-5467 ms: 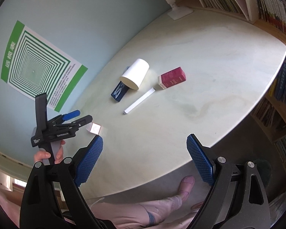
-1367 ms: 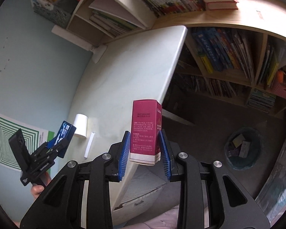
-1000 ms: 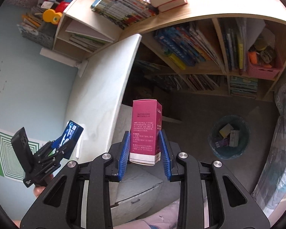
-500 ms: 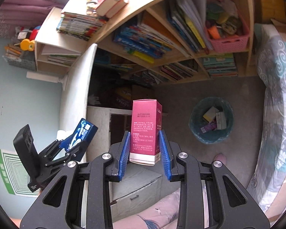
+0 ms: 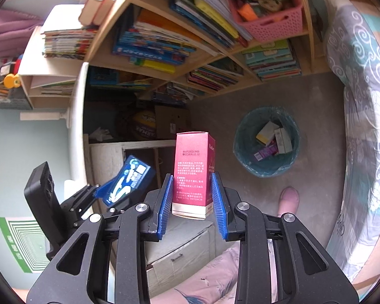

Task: Collect trash
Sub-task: 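Lift the gum box and pink-red box and carry them to the wastebasket, then open both tools over the wastebasket to drop the two boxes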

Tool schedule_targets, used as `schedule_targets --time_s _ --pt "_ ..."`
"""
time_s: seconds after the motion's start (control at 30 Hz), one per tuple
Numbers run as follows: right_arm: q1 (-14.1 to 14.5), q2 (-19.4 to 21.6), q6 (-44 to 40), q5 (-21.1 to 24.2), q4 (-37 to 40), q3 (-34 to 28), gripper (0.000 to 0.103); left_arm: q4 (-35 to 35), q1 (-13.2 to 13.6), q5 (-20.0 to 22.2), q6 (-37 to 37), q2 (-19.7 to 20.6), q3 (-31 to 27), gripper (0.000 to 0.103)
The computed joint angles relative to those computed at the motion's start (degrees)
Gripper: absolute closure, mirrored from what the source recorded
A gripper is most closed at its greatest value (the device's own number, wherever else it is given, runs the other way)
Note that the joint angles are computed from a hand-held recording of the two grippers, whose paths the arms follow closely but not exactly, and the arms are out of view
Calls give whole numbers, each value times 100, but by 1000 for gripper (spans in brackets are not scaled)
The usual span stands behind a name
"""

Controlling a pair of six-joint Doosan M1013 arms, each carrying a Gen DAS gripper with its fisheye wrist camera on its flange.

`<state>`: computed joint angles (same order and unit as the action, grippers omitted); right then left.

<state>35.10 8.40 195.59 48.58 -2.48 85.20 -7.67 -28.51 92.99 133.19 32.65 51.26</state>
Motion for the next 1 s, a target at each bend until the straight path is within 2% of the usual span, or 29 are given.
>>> schedule_targets --time_s 0.4,0.83,1.0 --pt "-80 -43 35 -777 351 708 71 216 -212 -252 -126 86 525 52" --pt "-61 33 347 -1626 479 1393 71 454 -326 -514 -217 208 962 52" --pt "-104 85 187 -1853 666 1563 71 514 -357 -652 -159 216 1127 52"
